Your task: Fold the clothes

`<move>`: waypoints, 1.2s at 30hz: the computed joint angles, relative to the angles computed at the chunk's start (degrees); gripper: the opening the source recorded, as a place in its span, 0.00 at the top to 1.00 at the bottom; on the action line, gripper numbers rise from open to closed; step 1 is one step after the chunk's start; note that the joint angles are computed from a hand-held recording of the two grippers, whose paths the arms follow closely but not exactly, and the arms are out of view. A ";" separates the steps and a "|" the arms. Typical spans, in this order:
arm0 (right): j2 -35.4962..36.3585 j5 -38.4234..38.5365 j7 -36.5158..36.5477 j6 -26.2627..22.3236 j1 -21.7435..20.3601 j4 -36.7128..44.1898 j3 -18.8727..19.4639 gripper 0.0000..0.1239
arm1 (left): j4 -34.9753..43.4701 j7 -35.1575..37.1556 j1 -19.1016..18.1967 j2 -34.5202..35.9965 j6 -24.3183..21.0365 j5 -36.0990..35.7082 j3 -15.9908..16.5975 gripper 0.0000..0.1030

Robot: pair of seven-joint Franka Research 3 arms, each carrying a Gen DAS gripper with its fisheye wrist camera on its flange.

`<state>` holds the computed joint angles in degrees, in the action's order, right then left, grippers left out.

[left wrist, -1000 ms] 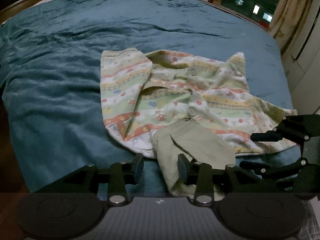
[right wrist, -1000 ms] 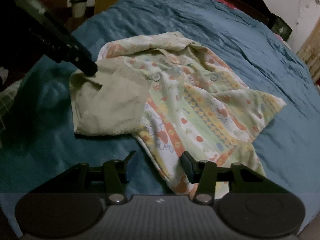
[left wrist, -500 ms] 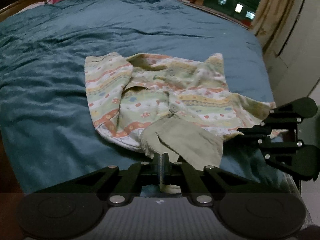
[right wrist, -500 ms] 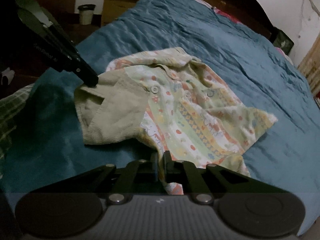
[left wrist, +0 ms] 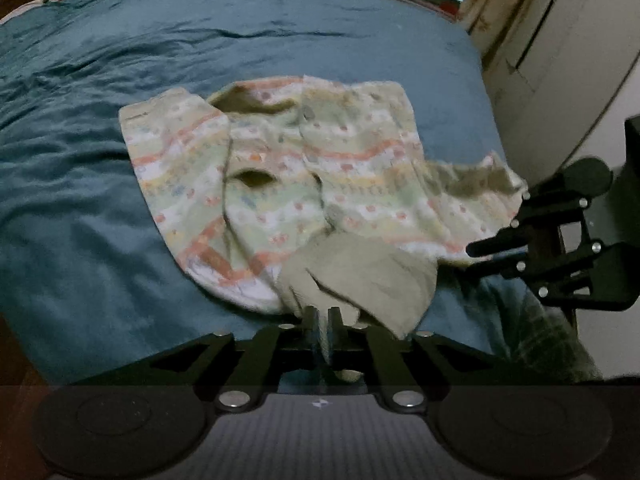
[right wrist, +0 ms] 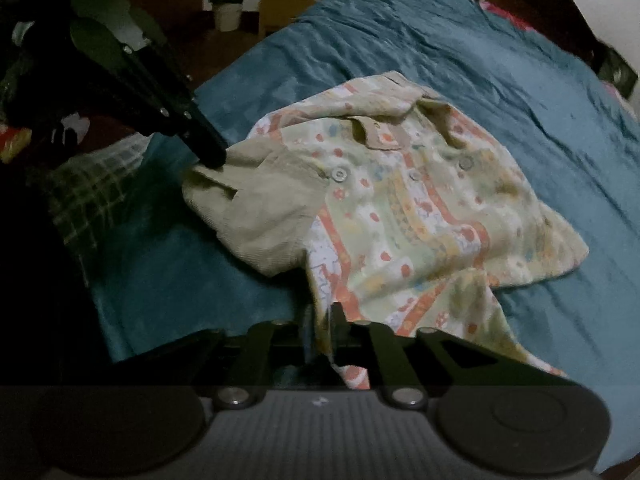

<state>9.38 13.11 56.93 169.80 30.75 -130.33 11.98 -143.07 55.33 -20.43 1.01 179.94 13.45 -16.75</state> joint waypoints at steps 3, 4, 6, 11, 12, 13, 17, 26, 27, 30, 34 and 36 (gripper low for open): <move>-0.43 7.16 -4.03 -1.36 -2.79 1.51 2.09 0.91 | 2.14 -17.07 1.03 -0.27 -0.08 21.04 3.41 0.63; -0.47 8.53 -4.34 -1.50 -3.02 1.97 2.05 0.89 | 3.26 -22.44 1.53 -0.11 -0.72 26.99 4.04 0.61; -0.19 9.65 -3.08 -1.34 -2.92 2.98 1.22 0.88 | 6.06 -31.98 2.39 0.86 -2.45 37.09 5.26 0.61; 3.55 2.42 9.82 1.40 -0.13 7.11 -4.47 0.81 | 14.21 -47.62 2.68 6.79 -8.36 47.63 8.50 0.55; 4.56 0.50 12.61 1.64 0.51 8.14 -5.83 0.80 | 15.78 -49.93 2.60 8.15 -9.77 48.41 9.09 0.54; 5.58 -1.36 15.40 1.81 1.16 9.23 -7.21 0.80 | 17.26 -51.34 2.76 9.59 -10.72 48.33 9.53 0.53; 9.62 -7.65 25.99 2.37 3.68 13.55 -12.37 0.78 | 22.95 -54.17 2.90 15.02 -13.81 46.91 11.51 0.51; 16.58 -10.85 38.35 4.16 4.49 21.10 -16.79 0.74 | 33.75 -53.95 2.90 24.87 -13.50 43.21 15.29 0.51; 17.18 -11.17 39.13 4.08 4.69 21.83 -17.29 0.74 | 34.73 -52.87 3.04 25.89 -13.12 42.02 15.39 0.51; 18.54 -11.68 41.09 4.31 4.93 23.36 -18.19 0.74 | 36.92 -49.87 3.19 28.50 -12.33 37.72 15.60 0.53; 19.97 -11.93 43.50 4.34 5.32 24.84 -19.28 0.74 | 38.27 -47.76 2.80 30.76 -10.84 32.17 16.63 0.75; 20.30 -12.50 44.39 4.22 5.83 25.09 -20.01 0.74 | 37.45 -48.64 1.53 30.56 -9.14 31.39 18.59 0.93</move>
<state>29.67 0.62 101.32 174.01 36.57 -105.24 -8.04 -105.62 6.69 -18.90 31.57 170.79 44.84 1.85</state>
